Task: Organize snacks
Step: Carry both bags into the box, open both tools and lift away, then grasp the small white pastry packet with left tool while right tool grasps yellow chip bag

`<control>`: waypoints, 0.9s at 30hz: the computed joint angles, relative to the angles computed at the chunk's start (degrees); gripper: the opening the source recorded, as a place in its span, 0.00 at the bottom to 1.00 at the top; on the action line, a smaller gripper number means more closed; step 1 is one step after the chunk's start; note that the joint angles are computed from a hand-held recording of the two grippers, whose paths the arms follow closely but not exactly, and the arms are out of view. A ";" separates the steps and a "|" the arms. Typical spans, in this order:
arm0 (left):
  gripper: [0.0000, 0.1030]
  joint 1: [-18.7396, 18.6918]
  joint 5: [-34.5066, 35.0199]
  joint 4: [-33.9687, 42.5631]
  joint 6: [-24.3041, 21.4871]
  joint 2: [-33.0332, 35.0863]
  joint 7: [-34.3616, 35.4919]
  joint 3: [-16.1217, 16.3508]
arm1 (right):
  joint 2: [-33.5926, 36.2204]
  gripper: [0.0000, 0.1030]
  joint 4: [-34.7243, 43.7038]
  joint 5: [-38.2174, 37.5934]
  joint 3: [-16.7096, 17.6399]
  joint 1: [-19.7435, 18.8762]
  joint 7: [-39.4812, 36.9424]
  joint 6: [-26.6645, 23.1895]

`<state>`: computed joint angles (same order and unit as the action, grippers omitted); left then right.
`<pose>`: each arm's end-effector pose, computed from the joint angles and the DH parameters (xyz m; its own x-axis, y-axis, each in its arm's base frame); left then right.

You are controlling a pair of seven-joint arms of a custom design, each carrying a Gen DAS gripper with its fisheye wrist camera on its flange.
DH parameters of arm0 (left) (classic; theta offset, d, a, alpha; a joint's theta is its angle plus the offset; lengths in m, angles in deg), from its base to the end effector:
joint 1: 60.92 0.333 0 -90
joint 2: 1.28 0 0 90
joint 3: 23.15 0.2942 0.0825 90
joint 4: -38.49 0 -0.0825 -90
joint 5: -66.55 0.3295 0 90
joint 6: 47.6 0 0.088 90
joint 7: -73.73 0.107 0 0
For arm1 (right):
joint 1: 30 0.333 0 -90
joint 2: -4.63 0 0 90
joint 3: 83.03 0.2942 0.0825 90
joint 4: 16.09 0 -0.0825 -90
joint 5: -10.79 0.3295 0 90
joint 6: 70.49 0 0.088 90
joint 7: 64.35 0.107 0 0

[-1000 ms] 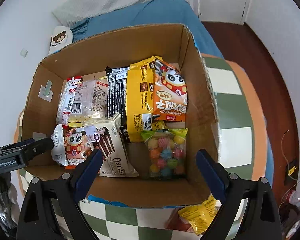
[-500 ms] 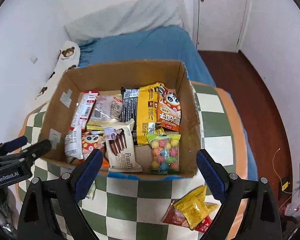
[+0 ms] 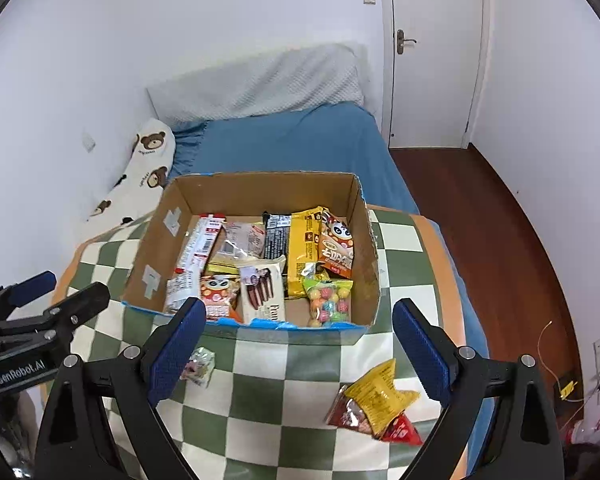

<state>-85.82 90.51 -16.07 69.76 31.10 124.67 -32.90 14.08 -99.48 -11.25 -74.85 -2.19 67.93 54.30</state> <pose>0.5945 -0.3332 0.5956 0.0188 -0.9981 0.0580 -0.8127 -0.0491 -0.5806 0.4935 0.3309 0.6348 0.0353 -0.9969 -0.0710 -0.7977 0.0146 -0.6029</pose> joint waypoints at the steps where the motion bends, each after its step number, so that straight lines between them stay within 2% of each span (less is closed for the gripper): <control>1: 0.95 0.08 -0.02 -1.42 0.51 -0.97 -0.53 -0.05 | -0.71 0.94 -0.86 0.22 0.06 0.00 0.26 0.38; 4: 0.95 0.25 0.63 -6.30 2.02 -3.78 -2.11 -0.37 | -3.22 0.93 -4.52 1.48 0.24 -0.30 1.57 1.57; 13: 0.95 2.06 -1.62 -11.75 -1.66 -2.43 -3.22 -1.68 | -8.10 0.94 -21.10 12.26 -1.23 -4.61 3.90 4.52; 19: 0.95 3.43 -4.59 -14.82 -4.21 0.84 -2.74 -2.67 | -6.05 0.93 -29.68 17.01 -2.85 -8.32 -0.21 8.32; 22: 0.95 4.35 -6.70 -16.65 -4.47 1.59 -2.99 -3.29 | -4.82 0.93 -32.81 25.65 -3.03 -10.79 -5.32 12.65; 23: 0.94 4.64 -7.33 -17.39 -4.54 1.83 -3.20 -3.43 | -4.32 0.88 -33.58 27.48 -2.95 -11.30 -6.37 13.93; 24: 0.95 4.77 -7.67 -17.81 -4.70 2.01 -3.27 -3.54 | -3.65 0.79 -33.81 28.33 -2.77 -11.58 -7.15 14.70; 27: 0.94 5.33 -8.34 -20.21 -3.87 1.64 -3.58 -3.78 | -1.71 0.75 -33.54 28.49 -2.02 -11.74 -7.25 14.52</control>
